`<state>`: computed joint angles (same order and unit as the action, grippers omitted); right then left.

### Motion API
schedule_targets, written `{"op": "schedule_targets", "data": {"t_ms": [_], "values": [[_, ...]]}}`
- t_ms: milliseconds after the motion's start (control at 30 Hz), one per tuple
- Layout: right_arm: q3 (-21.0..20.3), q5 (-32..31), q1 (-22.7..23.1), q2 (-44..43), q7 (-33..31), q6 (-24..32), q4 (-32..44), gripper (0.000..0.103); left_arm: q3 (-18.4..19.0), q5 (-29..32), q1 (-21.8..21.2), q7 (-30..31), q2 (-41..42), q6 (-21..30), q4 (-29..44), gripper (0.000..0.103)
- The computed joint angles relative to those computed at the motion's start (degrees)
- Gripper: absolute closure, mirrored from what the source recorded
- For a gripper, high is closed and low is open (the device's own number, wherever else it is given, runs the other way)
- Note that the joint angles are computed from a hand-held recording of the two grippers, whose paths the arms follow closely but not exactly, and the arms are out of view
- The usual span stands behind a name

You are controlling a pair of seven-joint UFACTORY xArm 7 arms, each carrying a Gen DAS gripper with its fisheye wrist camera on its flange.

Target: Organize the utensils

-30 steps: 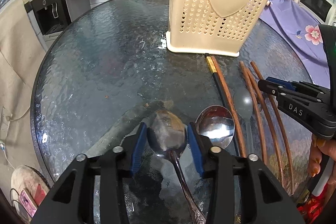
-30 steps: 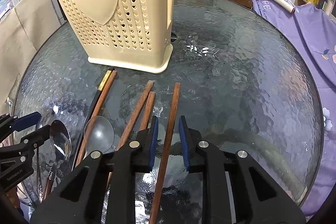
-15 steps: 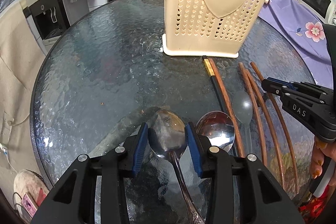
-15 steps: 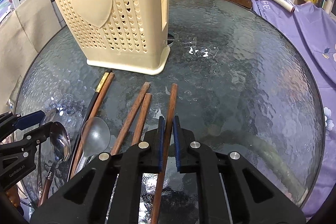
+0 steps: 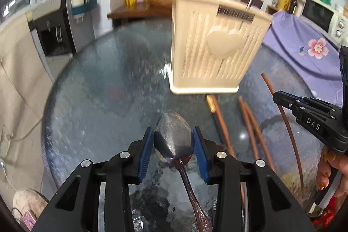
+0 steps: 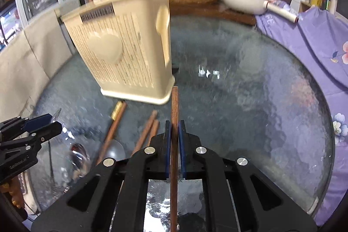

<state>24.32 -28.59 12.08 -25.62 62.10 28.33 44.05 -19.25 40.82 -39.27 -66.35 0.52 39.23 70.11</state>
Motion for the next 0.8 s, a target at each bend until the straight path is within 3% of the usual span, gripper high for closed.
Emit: {"op": "schedule_targets", "data": {"t_ms": [333,800], "values": [[0.97,3.0,-0.47,-11.51,-1.29,-2.41,-2.53,0.095,-2.02,6.14,0.95,-2.96,-4.11,-1.96,-0.39,0.068],[0.66,12.8,0.99,-20.47,-10.24,-1.61,-3.2,0.095,-5.76,12.77,3.52,-6.3,-7.48,-3.03,-0.45,0.068]]}}
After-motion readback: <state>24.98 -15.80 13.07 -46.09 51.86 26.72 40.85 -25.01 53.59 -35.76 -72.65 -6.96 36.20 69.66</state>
